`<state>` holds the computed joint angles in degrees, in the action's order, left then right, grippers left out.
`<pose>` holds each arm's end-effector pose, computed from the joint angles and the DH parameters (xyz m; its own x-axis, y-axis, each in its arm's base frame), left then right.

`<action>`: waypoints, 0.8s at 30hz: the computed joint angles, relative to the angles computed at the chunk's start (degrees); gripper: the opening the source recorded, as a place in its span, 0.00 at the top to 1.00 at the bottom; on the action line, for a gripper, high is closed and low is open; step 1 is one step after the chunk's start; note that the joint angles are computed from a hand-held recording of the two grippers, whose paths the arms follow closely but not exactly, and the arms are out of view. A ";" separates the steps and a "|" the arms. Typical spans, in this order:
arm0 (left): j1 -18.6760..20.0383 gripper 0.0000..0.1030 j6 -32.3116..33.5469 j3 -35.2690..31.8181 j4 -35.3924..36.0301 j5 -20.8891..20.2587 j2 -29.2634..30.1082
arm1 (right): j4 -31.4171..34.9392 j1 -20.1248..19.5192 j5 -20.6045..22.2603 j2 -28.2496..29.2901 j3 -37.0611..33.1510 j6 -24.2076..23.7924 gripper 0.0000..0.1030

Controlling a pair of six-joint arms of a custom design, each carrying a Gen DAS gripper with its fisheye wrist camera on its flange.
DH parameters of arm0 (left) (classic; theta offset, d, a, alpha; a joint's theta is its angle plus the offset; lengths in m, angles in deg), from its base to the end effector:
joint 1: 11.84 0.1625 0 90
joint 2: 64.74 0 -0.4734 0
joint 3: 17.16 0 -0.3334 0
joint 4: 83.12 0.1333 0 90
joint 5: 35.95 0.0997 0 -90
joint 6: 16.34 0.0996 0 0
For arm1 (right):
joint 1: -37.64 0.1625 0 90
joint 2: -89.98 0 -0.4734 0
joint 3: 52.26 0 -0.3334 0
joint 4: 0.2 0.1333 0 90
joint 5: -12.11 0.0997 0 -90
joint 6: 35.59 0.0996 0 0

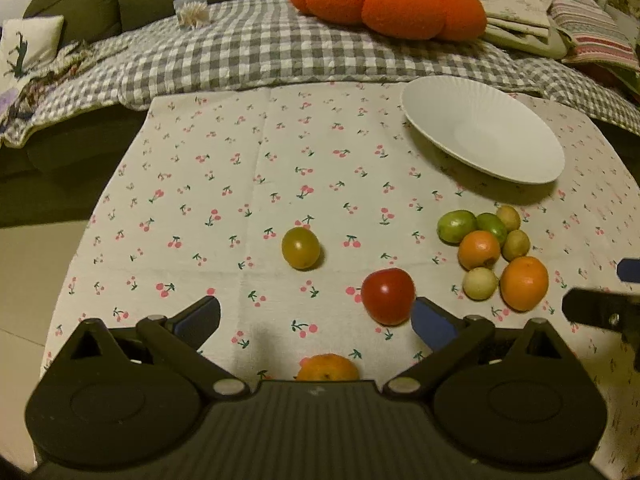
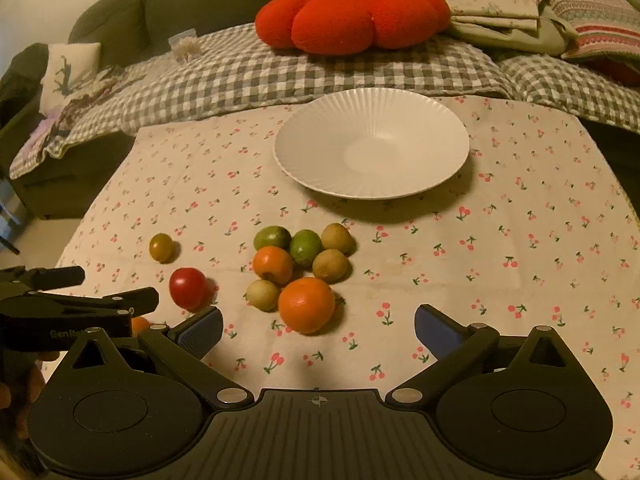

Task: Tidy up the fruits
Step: 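Move both tools toward the fruit cluster on the cloth, then grasp the small olive-yellow fruit with the left tool while the right tool grasps an orange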

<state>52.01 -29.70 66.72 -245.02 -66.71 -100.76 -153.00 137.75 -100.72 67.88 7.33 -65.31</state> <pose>-0.1201 -0.7413 0.1878 -0.6898 -0.2759 -0.6694 0.2499 0.7771 -0.5777 0.2393 -0.8030 0.0973 -0.7346 -0.4399 0.5166 -0.6021 0.7737 -0.1974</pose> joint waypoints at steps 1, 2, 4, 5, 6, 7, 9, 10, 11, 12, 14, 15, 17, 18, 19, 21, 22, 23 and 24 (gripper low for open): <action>0.29 0.04 -0.83 -0.40 0.78 -0.44 -0.21 | 0.04 -0.13 0.19 0.12 -0.05 -0.46 0.02; 0.71 0.05 -1.86 -0.80 1.04 -1.20 -0.52 | -0.22 -0.24 0.40 0.32 -0.06 -1.14 0.02; 1.41 0.07 -3.73 -1.27 0.42 -1.85 -1.01 | -1.00 -0.24 -0.18 0.85 -0.15 -2.81 0.03; 1.74 0.07 -5.11 -1.31 0.17 -1.79 -1.34 | -1.31 -0.20 -0.63 1.09 -0.23 -3.53 0.04; 2.00 0.08 -5.87 -1.28 -0.12 -1.70 -1.58 | -1.87 -0.24 -0.63 1.36 -0.21 -4.38 0.05; 2.30 0.09 -6.04 -1.20 -0.65 -2.15 -1.83 | -2.39 -0.32 -0.44 1.58 -0.20 -5.10 0.06; 2.94 0.13 -6.78 -1.30 -0.60 -4.01 -2.30 | -3.17 -0.39 -0.76 1.94 -0.18 -6.72 0.09; 3.17 0.17 -7.47 -1.29 -0.18 -4.86 -2.46 | -3.42 -0.47 -0.68 2.09 -0.16 -7.58 0.10; 3.43 0.18 -8.18 -1.29 0.45 -5.97 -2.66 | -3.62 -0.52 -0.79 2.29 -0.26 -8.37 0.11; 3.65 0.20 -7.98 -1.34 0.38 -6.94 -2.67 | -3.66 -0.62 -0.63 2.46 -0.42 -8.84 0.12; 3.98 0.23 -7.26 -2.63 1.25 -7.44 -2.09 | -3.94 -0.91 0.53 2.75 -0.68 -9.38 0.16; 4.16 0.25 -7.05 -3.62 1.26 -7.15 -1.59 | -4.27 -1.06 1.12 2.95 -0.82 -9.65 0.18; 4.79 0.26 -6.60 -5.31 0.40 -7.72 -0.86 | -5.40 -1.23 1.55 3.51 -1.14 -11.07 0.21; 5.22 0.26 -6.49 -6.13 0.24 -8.68 -0.60 | -6.00 -1.28 1.73 3.84 -1.33 -11.74 0.24; 5.57 0.29 -6.50 -6.85 0.49 -9.27 -0.34 | -6.34 -1.31 1.54 4.18 -1.66 -12.47 0.25; 6.06 0.34 -5.97 -7.78 0.45 -10.10 0.21 | -6.38 -1.43 1.56 4.65 -2.27 -13.25 0.30; 6.18 0.37 -5.63 -8.15 0.62 -10.11 0.54 | -6.46 -1.51 1.89 4.78 -2.38 -13.55 0.31; 6.21 0.38 -4.96 -8.48 0.96 -9.76 0.97 | -6.53 -1.55 1.97 4.94 -2.54 -14.00 0.34; 6.23 0.43 -4.24 -8.84 1.70 -9.22 1.47 | -6.77 -1.58 2.10 5.09 -2.61 -14.53 0.36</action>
